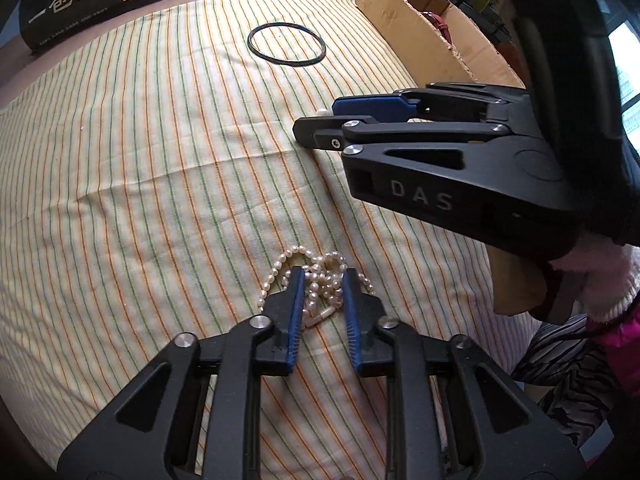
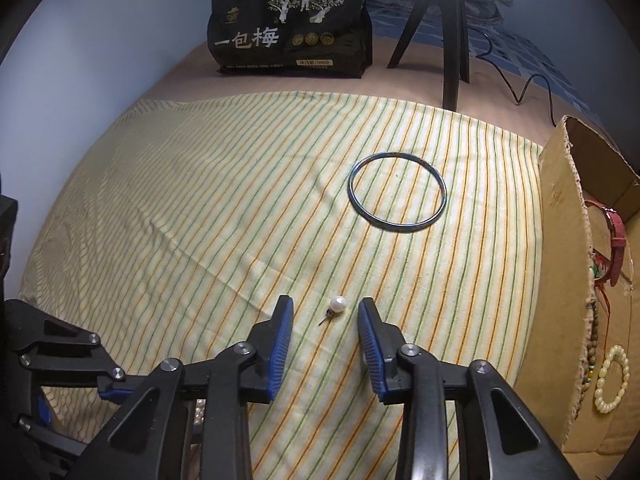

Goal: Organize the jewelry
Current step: 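Grasp the pearl necklace with the left gripper while the right gripper grasps the pearl bead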

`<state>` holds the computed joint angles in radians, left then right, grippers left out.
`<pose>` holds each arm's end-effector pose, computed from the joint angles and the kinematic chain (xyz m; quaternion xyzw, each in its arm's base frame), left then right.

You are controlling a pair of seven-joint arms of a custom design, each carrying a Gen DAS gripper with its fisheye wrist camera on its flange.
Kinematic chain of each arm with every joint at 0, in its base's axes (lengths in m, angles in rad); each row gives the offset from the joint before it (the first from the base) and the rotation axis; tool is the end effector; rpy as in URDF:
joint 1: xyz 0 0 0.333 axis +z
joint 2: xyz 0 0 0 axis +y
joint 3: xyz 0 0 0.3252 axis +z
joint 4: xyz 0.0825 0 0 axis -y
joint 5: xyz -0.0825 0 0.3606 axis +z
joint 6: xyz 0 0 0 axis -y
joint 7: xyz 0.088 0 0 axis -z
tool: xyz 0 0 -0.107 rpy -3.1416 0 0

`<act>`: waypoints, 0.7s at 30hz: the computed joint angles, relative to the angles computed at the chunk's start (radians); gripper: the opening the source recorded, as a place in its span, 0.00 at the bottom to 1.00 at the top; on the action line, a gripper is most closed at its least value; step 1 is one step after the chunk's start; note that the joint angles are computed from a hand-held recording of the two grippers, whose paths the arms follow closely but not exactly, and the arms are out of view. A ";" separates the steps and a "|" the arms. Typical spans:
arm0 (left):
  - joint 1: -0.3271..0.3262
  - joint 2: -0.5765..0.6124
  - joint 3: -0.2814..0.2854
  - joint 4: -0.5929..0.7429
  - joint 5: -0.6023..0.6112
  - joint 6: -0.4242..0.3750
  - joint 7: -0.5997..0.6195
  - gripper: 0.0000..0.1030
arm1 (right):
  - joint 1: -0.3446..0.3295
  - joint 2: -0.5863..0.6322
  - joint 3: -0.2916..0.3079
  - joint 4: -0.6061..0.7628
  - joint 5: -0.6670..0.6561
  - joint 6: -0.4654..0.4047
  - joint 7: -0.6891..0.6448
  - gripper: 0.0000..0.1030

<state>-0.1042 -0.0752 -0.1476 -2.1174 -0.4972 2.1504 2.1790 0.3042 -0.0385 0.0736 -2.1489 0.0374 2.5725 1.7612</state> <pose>0.4964 -0.1495 0.4802 0.4529 -0.8655 0.2004 0.0750 0.5096 0.2020 0.4900 -0.7415 0.6306 -0.0995 0.2065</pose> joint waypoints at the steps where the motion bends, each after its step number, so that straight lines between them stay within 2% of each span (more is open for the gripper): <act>1: 0.001 0.002 0.002 0.001 -0.001 -0.002 0.001 0.12 | -0.001 0.003 0.000 0.000 -0.003 0.004 0.004 0.27; 2: 0.002 0.005 0.003 0.004 -0.004 -0.004 0.000 0.07 | -0.002 0.006 0.000 0.001 -0.008 0.005 0.008 0.22; 4: 0.004 0.009 0.004 0.007 -0.005 -0.005 -0.001 0.07 | -0.003 0.008 0.000 0.000 -0.013 0.008 0.011 0.15; 5: 0.005 0.011 0.005 0.010 -0.009 -0.009 -0.001 0.07 | -0.004 0.008 0.001 0.000 -0.022 0.008 0.015 0.09; 6: 0.008 0.013 0.007 0.012 -0.011 -0.013 0.001 0.06 | -0.004 0.009 0.000 0.001 -0.026 0.005 0.015 0.08; 15: 0.027 0.007 0.021 0.016 -0.029 -0.025 0.009 0.06 | -0.005 -0.016 -0.001 -0.015 -0.024 0.013 0.009 0.07; 21: 0.055 -0.015 0.043 0.044 -0.099 -0.064 0.022 0.06 | -0.002 -0.052 -0.010 -0.030 0.007 0.025 -0.005 0.07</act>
